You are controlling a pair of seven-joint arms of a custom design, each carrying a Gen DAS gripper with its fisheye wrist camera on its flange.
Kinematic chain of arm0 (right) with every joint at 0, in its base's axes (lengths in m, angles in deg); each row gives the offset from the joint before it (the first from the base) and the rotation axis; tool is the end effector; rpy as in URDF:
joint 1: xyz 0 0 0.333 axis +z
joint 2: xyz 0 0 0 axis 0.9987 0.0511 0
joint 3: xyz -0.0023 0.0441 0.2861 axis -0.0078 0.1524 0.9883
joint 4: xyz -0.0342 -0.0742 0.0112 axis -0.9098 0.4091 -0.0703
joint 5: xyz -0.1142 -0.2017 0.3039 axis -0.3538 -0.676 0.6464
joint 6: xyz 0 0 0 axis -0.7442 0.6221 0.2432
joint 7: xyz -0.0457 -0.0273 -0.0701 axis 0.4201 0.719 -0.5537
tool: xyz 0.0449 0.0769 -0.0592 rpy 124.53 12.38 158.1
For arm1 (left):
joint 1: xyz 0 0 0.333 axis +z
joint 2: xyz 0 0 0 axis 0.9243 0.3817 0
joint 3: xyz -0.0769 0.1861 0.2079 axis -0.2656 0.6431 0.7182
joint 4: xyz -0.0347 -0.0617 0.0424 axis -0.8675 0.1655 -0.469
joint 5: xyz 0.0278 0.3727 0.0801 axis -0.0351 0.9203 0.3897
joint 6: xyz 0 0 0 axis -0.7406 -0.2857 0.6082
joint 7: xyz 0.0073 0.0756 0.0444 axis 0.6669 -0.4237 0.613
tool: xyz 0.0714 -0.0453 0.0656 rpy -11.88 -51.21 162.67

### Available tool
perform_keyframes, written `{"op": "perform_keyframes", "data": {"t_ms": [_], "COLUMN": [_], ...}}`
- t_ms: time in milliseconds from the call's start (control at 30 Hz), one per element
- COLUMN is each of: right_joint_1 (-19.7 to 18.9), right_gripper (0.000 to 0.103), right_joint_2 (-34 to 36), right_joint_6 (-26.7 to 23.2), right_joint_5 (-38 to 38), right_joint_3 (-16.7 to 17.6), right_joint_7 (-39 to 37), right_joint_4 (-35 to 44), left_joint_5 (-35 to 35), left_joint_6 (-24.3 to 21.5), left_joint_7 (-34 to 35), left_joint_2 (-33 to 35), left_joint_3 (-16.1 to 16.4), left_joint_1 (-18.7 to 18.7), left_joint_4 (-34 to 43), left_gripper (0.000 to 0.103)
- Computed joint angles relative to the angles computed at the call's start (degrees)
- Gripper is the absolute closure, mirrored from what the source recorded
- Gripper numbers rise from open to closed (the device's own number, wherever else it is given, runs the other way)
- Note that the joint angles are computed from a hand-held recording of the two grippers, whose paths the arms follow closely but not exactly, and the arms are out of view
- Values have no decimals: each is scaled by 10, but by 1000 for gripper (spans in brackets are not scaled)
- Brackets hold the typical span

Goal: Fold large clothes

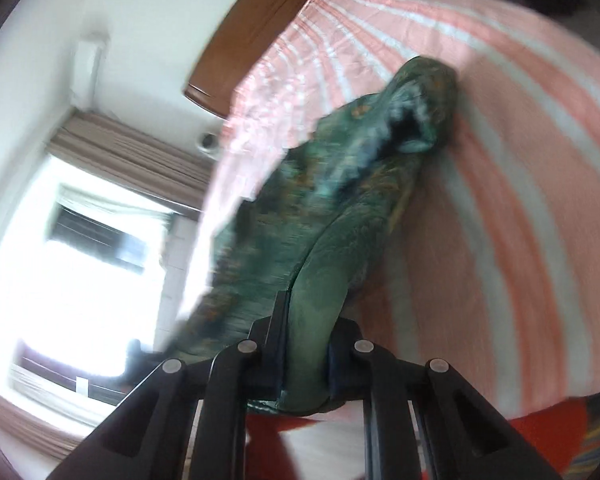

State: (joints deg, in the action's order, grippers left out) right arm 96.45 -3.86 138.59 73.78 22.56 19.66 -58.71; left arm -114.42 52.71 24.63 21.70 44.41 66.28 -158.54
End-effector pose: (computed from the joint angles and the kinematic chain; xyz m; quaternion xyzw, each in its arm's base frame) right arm 0.5266 0.0546 0.5812 -0.5862 0.6803 0.0876 0.4311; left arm 0.4730 -0.0052 0.5401 0.7992 -0.4693 0.3617 0.1013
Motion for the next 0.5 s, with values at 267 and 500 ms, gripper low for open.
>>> {"op": "perform_keyframes", "data": {"t_ms": [267, 500], "right_joint_1": [-17, -4], "right_gripper": [89, 89], "right_joint_2": [0, -19], "right_joint_6": [42, 110], "right_joint_5": [-291, -375], "right_joint_3": [50, 66], "right_joint_7": [134, 197], "right_joint_4": [-124, -162], "left_joint_5": [98, 153], "left_joint_6": [73, 101], "left_joint_7": [-60, -97], "left_joint_2": [23, 21], "left_joint_3": [-57, -58], "left_joint_1": [-2, -20], "left_joint_4": [-121, -119], "left_gripper": [93, 86]}}
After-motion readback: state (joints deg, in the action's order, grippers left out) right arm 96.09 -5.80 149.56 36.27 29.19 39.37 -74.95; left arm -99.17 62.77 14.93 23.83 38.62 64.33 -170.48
